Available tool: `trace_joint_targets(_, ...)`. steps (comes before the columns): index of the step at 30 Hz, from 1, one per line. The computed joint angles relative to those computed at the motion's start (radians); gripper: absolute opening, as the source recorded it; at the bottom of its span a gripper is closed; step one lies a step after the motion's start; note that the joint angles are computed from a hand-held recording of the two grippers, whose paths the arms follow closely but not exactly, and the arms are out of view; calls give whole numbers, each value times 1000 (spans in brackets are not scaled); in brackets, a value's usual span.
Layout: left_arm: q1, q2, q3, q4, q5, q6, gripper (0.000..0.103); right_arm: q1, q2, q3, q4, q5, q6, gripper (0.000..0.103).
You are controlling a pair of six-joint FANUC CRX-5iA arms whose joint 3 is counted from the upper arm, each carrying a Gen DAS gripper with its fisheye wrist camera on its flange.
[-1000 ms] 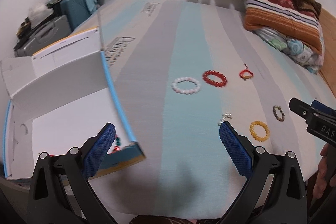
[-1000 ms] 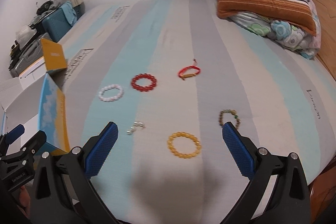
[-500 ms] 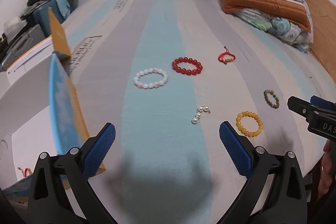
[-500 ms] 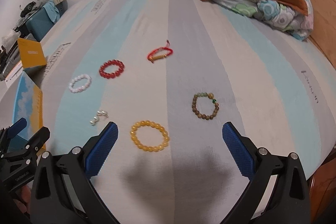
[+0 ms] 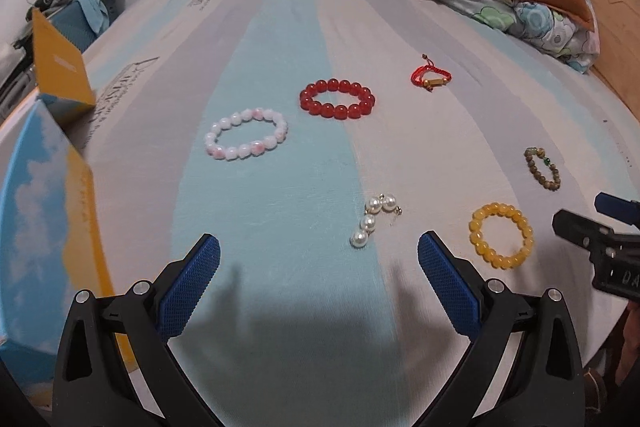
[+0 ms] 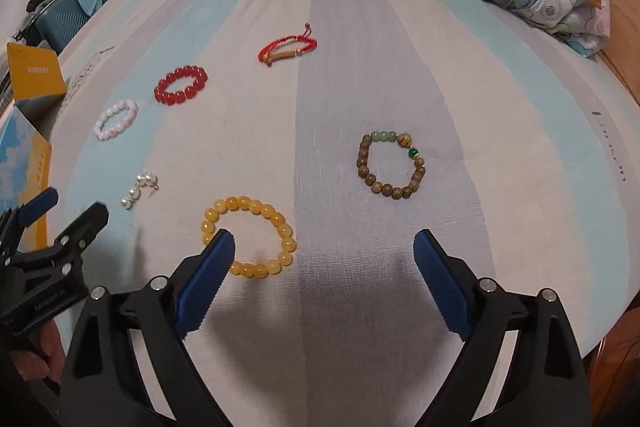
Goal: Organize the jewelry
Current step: 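Grasp the pearl earrings with left tool while right tool grasps yellow bead bracelet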
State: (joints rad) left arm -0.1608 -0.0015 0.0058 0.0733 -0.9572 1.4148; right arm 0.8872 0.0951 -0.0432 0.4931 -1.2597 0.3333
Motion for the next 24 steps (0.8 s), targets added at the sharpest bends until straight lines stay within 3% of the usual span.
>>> trace_joint_targets(10,-27,67,8,-6,49,6,95,-36,19,-18,-50,49,38,76)
trace_joint_targets(14,-33,86,10,-8,55,9,88,-46,29,-18,-76,67,57,69)
trace_joint_targets(19,-43,92,4,-24,82,17,86,-46,37,-25,-65,76,56,66)
trace_joint_targets(24,-46,86,-8,-6,90,-11,70,-38,44,-23,-49,78,83,56)
